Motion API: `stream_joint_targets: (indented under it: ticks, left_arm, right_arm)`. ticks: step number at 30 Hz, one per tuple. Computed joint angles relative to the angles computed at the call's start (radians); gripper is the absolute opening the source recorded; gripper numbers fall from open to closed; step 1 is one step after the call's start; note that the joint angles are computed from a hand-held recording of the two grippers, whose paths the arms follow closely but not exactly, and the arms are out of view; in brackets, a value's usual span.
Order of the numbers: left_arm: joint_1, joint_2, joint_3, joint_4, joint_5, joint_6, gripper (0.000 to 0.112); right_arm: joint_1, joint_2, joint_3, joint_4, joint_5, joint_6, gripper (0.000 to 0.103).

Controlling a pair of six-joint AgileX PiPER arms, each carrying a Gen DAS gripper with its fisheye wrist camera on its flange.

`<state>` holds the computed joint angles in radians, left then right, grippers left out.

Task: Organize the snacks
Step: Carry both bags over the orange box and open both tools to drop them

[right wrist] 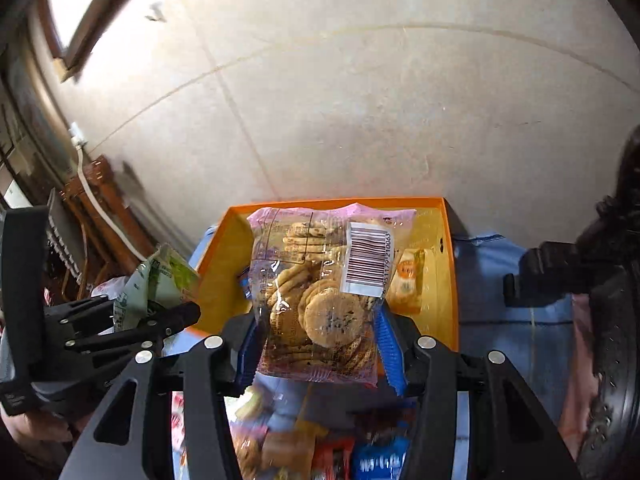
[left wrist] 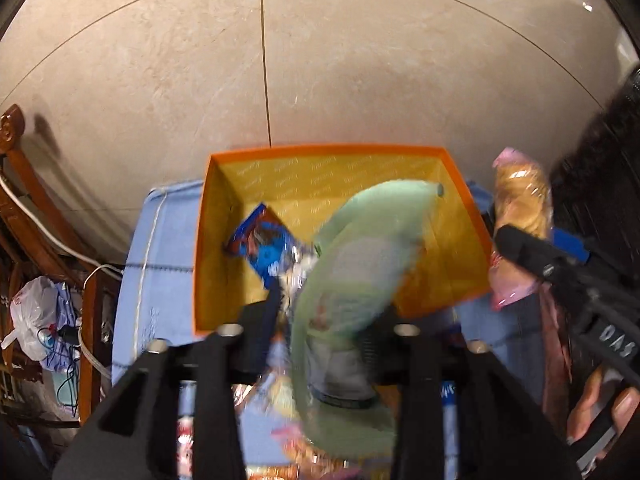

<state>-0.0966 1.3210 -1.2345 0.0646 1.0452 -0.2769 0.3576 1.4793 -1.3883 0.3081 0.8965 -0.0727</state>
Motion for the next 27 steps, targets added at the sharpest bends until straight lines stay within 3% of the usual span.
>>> stream_joint_targets:
  ticks: [1,3,6,10,14,16,18,23,27]
  left_arm:
    - [0.008,0.015,-0.004,0.002,-0.017,-0.005,0.083]
    - [0.003,0.047,-0.010,0.069,-0.054,-0.077,0.093]
    - [0.014,0.071,-0.011,0.060,-0.071,-0.045,0.093]
    - [0.003,0.063,0.034,0.095,-0.085,-0.063,0.094]
    - [-0.009,0.029,0.070,0.075,-0.045,-0.047,0.094]
    - [-0.036,-0.014,0.099,0.106,-0.027,-0.069,0.094]
    - [-0.075,-0.077,0.136,0.144,0.003,-0.101,0.094]
    - [-0.145,-0.281,0.274,0.154,0.074,-0.168,0.099]
    - [-0.235,-0.463,0.419,0.177,0.157,-0.267,0.099]
  right_arm:
    - [-0.010,0.028,-0.009,0.019,-0.002,-0.007,0.053]
    - [-0.028,0.059,-0.008,0.053,-0.022,-0.021,0.058]
    - [-0.031,0.044,0.040,0.058,-0.068,-0.030,0.062]
    - [-0.052,0.011,0.088,0.083,-0.067,-0.034,0.062]
    - [-0.046,-0.083,0.166,0.066,-0.060,-0.010,0.062]
    - [-0.037,-0.138,0.201,0.041,-0.048,0.010,0.067]
    - [-0.020,-0.232,0.264,-0.010,-0.042,0.067,0.081]
    - [-0.039,-0.500,0.448,-0.076,0.019,0.158,0.100]
    - [-0.127,-0.660,0.587,-0.030,0.135,0.108,0.099]
